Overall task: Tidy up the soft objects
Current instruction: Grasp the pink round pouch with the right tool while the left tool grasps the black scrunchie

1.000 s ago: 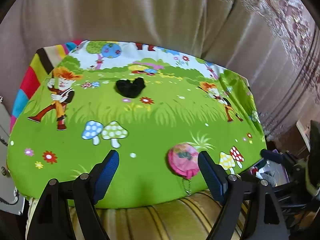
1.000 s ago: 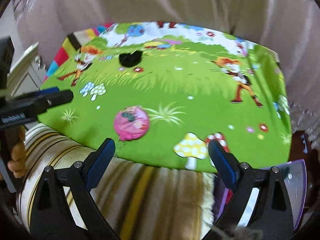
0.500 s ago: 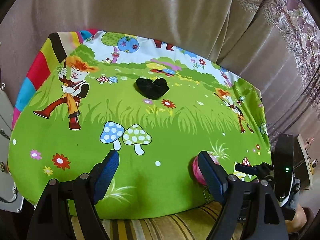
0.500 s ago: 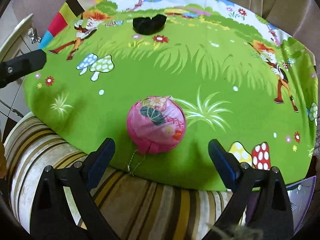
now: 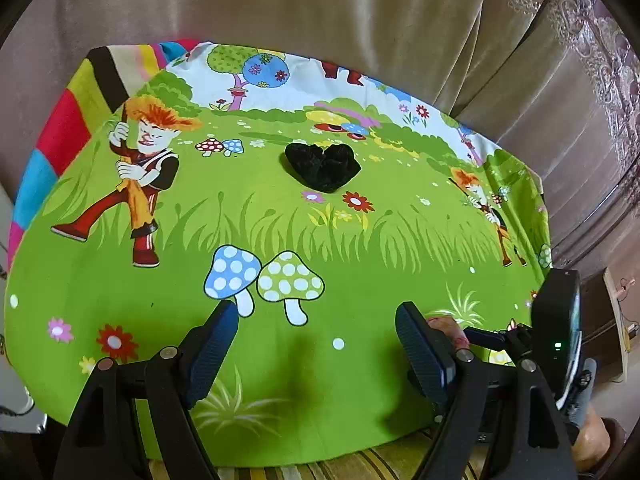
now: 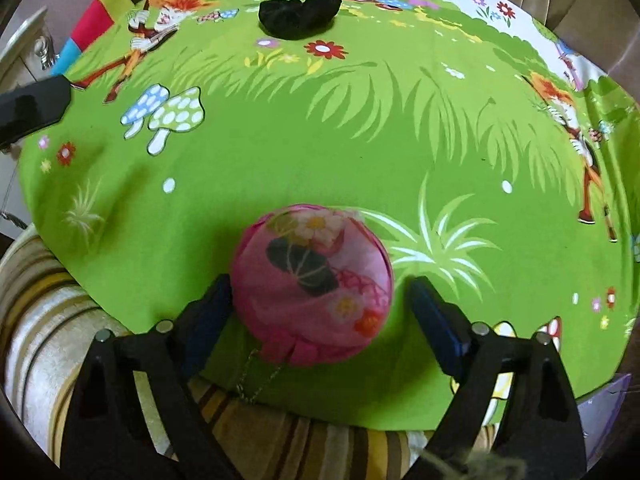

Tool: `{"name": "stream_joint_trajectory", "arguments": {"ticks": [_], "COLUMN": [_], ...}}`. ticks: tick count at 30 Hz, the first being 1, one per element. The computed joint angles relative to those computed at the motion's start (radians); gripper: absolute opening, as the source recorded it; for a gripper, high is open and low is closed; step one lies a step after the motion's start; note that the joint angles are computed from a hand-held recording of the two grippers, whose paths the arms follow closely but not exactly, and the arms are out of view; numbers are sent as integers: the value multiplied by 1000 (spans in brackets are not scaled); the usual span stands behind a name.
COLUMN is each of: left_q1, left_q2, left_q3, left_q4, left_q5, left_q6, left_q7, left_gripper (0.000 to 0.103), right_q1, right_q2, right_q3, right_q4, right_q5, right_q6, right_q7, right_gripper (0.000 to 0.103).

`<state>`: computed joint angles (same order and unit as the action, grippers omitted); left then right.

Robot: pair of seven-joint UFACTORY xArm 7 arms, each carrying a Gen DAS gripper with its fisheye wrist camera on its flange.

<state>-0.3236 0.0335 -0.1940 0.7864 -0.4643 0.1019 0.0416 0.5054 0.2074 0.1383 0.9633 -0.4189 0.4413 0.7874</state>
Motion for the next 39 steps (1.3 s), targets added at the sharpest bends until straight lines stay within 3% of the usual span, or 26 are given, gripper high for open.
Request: {"name": "stream_joint_trajectory", "arguments": {"ticks": [3, 7, 12, 15, 19, 23, 29, 31, 34, 35, 36, 38, 39], "left_q1": [1, -3, -68, -89, -132, -170, -143, -170, -138, -134, -121, -151, -132], "left_q2": [37, 97, 184, 246, 347, 457, 589, 625, 683, 697, 710, 727, 730], "left_q3": [10, 30, 120, 143, 191, 239, 218, 256, 223, 217, 197, 224, 194], "left_q4": [36, 97, 199, 275, 394, 533, 708, 760, 837, 859, 873, 904, 905], "left_q5": [74, 193, 423, 499, 546, 563, 562, 580, 575, 578, 577, 627, 622], "left_q6": [13, 21, 8, -1, -30, 1, 76, 114, 164, 187, 193, 221, 212], "left_q7": [-49, -144, -369, -448, -547, -637, -682, -726, -721, -717, -698, -675, -643], "left_gripper": [82, 82, 82, 82, 82, 82, 82, 82, 81, 79, 70, 52, 41], "right_q1": [3, -1, -3, -13, -41, -83, -136, -143, -150, -152, -155, -160, -161], "right_q2": [-4, -9, -43, -67, -115, -147, -161, -160, -154, -155, -154, -151, -150], "right_q3": [-10, -22, -62, -77, -77, -50, -15, -8, -4, -4, -5, -7, -8], "right_q4": [-5, -15, -49, -53, -57, -55, -50, -51, -54, -57, -60, -64, -65], "right_q5": [-25, -50, -153, -262, -440, -569, -659, -671, -679, -678, -674, -664, -660], "right_q6": [-16, -38, -69, -61, -14, 39, 80, 82, 82, 82, 76, 68, 66], "right_q7": [24, 59, 219, 342, 521, 644, 721, 732, 735, 735, 734, 733, 732], "right_gripper": [78, 76, 75, 75, 76, 76, 76, 76, 76, 76, 76, 76, 76]}}
